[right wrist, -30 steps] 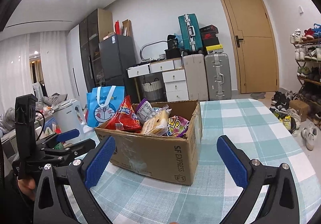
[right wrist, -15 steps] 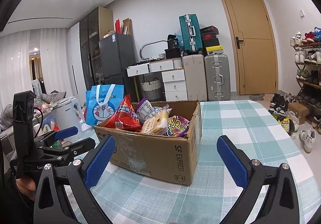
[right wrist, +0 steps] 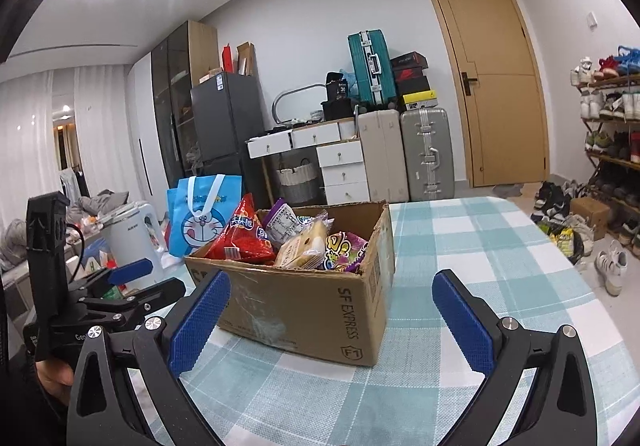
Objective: Organize snacks
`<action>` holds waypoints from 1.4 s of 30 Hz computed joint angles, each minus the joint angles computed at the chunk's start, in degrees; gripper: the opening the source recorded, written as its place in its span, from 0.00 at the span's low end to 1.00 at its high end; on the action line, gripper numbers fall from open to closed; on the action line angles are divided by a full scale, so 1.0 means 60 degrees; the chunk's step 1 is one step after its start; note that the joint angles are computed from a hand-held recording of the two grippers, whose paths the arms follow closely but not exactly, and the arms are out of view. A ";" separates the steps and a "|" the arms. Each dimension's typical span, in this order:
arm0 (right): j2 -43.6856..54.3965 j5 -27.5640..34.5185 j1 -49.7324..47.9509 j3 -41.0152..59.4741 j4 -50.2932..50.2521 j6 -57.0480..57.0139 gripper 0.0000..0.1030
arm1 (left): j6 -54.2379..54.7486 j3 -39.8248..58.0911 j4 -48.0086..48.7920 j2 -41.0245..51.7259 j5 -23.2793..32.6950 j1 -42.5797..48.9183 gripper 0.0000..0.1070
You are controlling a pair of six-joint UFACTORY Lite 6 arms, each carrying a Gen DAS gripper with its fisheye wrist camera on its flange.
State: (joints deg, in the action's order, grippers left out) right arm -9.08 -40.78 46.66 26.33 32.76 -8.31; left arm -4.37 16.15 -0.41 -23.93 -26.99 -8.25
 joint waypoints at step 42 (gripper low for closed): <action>0.0071 -0.0365 0.0793 0.0159 0.1524 -0.1605 1.00 | 0.0136 0.0050 -0.0182 0.0118 -0.0028 -0.0066 0.96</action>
State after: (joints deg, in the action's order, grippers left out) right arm -8.65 -42.97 51.42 27.29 41.90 -17.94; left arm -3.55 16.45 -1.50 -23.22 -27.16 -8.64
